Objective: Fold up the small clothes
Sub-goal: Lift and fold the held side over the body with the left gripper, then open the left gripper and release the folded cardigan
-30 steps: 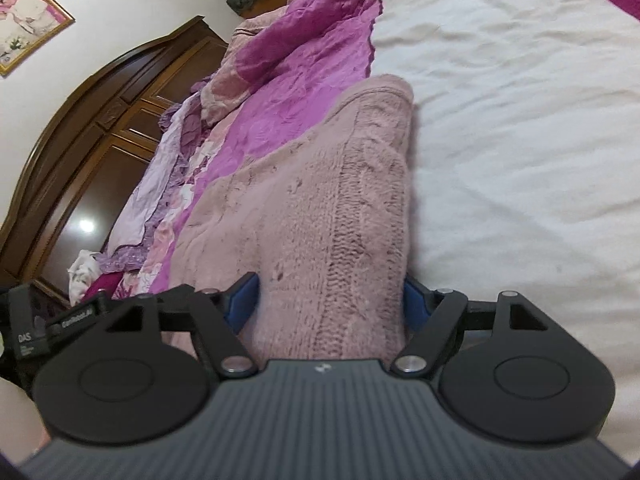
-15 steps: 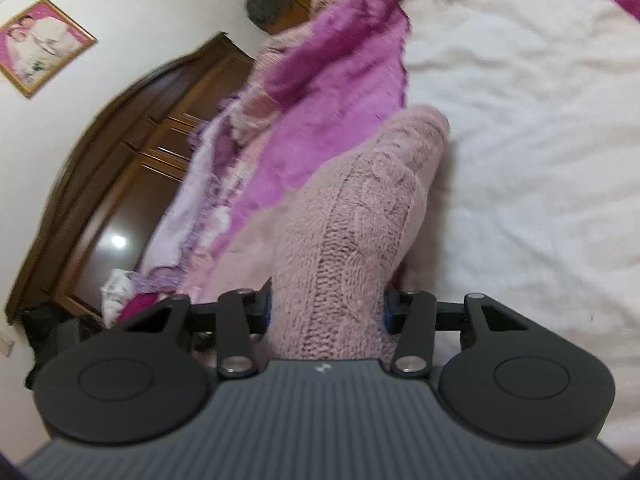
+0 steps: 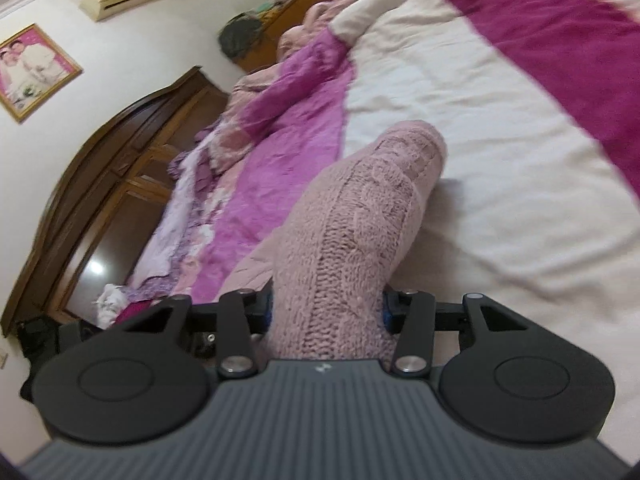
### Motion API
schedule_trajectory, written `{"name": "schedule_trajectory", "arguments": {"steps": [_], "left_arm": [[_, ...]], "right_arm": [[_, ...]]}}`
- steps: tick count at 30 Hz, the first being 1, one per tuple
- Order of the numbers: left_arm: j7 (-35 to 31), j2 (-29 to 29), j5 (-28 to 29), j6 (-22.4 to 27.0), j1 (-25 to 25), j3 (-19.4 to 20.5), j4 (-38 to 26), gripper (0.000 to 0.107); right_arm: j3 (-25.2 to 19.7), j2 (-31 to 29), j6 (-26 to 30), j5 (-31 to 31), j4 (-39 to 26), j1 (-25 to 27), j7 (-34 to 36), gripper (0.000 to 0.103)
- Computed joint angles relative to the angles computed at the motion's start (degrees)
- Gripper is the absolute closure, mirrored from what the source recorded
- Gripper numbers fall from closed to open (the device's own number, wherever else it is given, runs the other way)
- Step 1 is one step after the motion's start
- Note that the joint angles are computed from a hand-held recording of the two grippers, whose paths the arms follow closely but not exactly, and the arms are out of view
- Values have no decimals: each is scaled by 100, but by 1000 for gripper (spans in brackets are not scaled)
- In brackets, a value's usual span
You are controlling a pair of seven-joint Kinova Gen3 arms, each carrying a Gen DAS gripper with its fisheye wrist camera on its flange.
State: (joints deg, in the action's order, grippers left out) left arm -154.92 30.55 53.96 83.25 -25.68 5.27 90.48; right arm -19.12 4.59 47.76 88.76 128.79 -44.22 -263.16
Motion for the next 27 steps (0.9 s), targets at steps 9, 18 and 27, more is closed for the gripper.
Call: {"name": "schedule_trajectory", "arguments": {"steps": [9, 18, 27], "left_arm": [[-611, -580, -373, -831, 266, -158, 729, 60], [-914, -1065, -407, -1077, 185, -351, 1014, 58], [-1267, -1470, -646, -1987, 409, -529, 1427, 48]], "right_arm": [[-133, 522, 536, -700, 146, -542, -349, 48], [-201, 309, 1020, -1243, 148, -922, 70, 45], [-97, 569, 1447, -1472, -33, -1014, 259, 47]]}}
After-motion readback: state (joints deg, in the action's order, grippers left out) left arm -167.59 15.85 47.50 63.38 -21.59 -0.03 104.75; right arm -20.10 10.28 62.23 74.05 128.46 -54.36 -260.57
